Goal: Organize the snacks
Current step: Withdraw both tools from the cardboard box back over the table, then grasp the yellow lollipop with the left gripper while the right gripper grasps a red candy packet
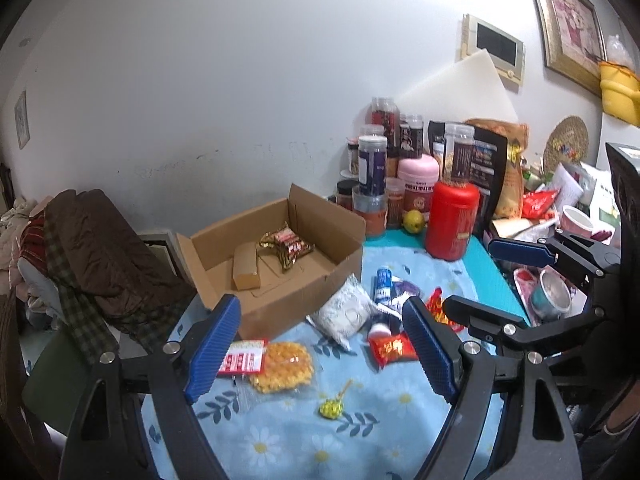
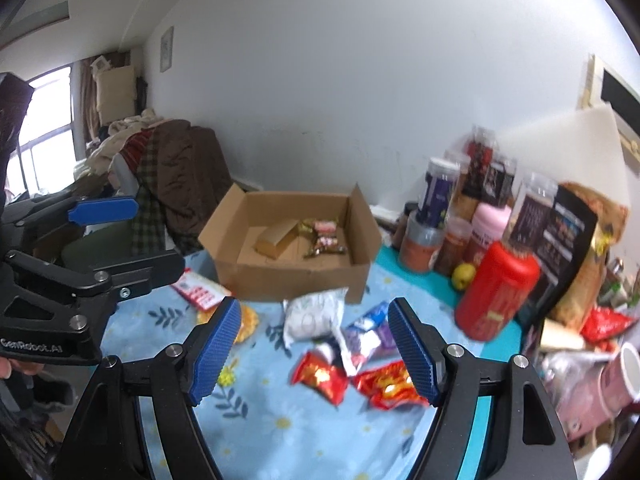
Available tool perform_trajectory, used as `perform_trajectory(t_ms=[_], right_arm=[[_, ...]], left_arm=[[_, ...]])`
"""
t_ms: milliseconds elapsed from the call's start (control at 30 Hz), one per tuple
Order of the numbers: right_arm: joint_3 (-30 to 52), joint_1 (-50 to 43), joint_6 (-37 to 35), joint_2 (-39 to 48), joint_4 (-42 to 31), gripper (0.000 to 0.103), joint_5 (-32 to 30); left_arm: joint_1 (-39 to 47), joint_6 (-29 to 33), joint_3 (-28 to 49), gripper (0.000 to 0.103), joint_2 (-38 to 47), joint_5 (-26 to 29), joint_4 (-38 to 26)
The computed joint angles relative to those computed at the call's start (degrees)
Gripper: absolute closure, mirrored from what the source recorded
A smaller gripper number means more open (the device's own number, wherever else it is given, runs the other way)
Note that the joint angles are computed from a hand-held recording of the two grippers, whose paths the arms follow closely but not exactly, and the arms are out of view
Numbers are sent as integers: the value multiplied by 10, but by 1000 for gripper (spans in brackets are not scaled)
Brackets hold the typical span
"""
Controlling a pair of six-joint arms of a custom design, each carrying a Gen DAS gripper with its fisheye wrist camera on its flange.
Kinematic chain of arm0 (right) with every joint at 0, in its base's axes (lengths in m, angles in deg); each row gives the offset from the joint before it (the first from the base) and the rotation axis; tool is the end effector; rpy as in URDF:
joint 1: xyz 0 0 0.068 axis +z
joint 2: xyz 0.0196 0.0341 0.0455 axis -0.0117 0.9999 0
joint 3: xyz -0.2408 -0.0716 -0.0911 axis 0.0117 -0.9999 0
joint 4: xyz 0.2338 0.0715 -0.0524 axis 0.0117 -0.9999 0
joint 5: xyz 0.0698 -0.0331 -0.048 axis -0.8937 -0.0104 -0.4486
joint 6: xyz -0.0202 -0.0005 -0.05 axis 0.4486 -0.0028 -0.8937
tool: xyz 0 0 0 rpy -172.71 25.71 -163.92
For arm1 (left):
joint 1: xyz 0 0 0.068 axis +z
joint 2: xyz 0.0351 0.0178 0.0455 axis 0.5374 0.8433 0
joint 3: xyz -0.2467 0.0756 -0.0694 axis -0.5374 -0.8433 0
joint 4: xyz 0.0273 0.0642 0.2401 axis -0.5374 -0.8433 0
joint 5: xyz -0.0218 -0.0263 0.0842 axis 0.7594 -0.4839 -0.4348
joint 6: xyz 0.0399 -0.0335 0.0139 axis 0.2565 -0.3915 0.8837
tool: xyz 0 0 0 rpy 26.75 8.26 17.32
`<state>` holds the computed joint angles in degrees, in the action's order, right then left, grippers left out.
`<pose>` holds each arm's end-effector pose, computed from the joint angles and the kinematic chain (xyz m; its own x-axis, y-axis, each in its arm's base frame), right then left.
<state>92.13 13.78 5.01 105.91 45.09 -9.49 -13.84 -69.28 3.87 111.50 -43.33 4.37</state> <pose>0.2955 0.0819 0.2061 -0.4499 -0.2727 -0.8504 -0.4498 0.8918 -0.0480 0.2621 -0.2472 0.2430 -0.5167 0.1453 -0.8437 0.1677 0.9836 0.0666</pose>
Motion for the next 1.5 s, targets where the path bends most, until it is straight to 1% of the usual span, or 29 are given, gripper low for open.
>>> perform_trajectory(t_ms=[167,333,433,500,600,733,900,967,1000,1033,1167,1233,1300,1367,1500], right_arm=[[-35,-14,20,9,22,26,-22],[-60,-18,32,31,47,26,-26],[-70,-18,34,48,61,26,-22],[-75,-19,36,60,69,26,-20],[-74,-25,36,84,77,26,-26],[-59,-30,37,124,77,26,-28],[-35,-33,33,174,80,26,-24],[-22,-34,28,192,77,26,-22],[-15,-34,26,199,75,26,-23],[-6,-35,23,208,71,26,-25],[32,-39,13,240,53,26,-30],[53,-41,13,259,45,26,-30],[76,-43,13,278,34,26,-38],[96,-42,13,295,19,26,-43],[148,-40,18,336,-16,26,-47]], left_arm=[[-3,-13,-39,20,4,32,23],[-2,-29,-63,20,27,58,44],[3,-48,-90,20,37,80,81],[10,-58,-97,20,49,99,89],[19,-75,-100,20,75,117,98],[34,-94,-99,20,110,154,112],[51,-115,-81,20,162,175,117],[57,-118,-75,26,176,178,119],[60,-117,-62,34,189,180,109],[65,-116,-51,40,200,183,99],[78,-110,-28,44,230,200,97],[80,-103,-10,64,245,194,85],[87,-97,7,74,260,205,74],[95,-98,12,76,269,224,77],[103,-94,11,76,268,234,84]])
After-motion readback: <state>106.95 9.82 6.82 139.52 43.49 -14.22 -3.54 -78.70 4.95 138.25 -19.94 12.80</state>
